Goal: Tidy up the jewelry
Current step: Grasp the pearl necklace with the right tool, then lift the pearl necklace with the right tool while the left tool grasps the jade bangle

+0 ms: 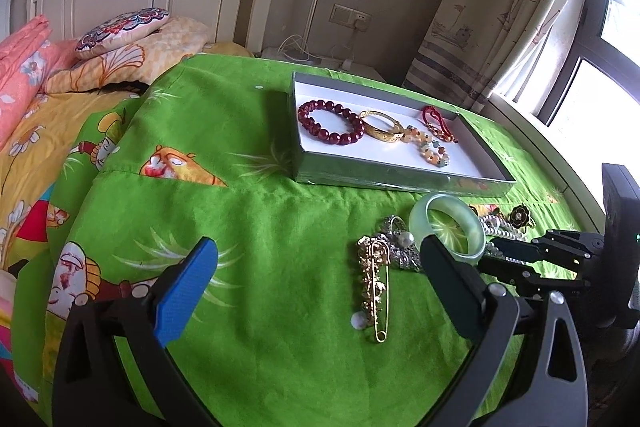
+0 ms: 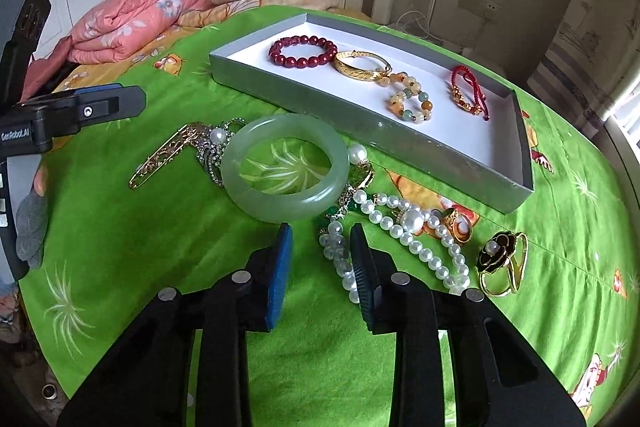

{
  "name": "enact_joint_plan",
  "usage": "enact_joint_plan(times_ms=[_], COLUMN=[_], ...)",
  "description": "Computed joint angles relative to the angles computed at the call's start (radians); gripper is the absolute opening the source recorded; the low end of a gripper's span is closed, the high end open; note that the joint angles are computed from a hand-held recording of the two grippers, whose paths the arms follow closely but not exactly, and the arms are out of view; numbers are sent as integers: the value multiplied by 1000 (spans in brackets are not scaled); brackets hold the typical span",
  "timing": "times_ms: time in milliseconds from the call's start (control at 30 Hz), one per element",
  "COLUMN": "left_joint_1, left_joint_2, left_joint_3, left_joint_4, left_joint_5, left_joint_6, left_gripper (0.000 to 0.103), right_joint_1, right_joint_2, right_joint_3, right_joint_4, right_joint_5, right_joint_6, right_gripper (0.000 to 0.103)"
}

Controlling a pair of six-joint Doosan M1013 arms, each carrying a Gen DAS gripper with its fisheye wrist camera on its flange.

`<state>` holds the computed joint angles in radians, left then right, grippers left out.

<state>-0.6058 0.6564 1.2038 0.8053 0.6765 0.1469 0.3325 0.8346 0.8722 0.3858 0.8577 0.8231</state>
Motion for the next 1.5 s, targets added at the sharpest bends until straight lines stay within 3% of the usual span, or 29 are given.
enact_joint_plan(times_ms=[100,200,333,500,667,900,1167,1300,1367,1433,1500], left_joint_1=[-3,-6,-20,-51,-61,-53,-52,-31,-9,-4,-4], left_joint_2=[1,0,6,50,119,223,326,330,317,312,300], left_joint_3=[-2,-1,-16,-99,-227,-419,-609,-620,-597,-583,-558], left_joint_4=[8,27,47,3,-115,-250,-352,-467,-600,-624,-634], left_joint_5=[5,9,24,69,117,241,388,355,303,279,247], left_joint_6=[-1,-10,30,250,484,745,1028,1126,1173,1174,1161], left_gripper=[100,100,100,100,100,97,65,54,27,14,14], right_joint_1=[-8,-27,-79,-131,-156,-174,-177,-178,-178,-179,-180], right_joint_2=[-7,-29,-50,-47,-53,-60,-64,-68,-69,-69,-70], right_joint_3=[13,55,94,108,133,160,172,179,182,184,187], right_joint_4=[20,86,308,528,687,796,821,833,839,844,852], right_joint_5=[7,-2,20,77,71,57,59,56,55,53,51], right_joint_6=[-24,-70,-146,-190,-237,-279,-301,-311,-316,-319,-324], right_gripper=[9,8,8,8,8,8,8,8,8,8,8])
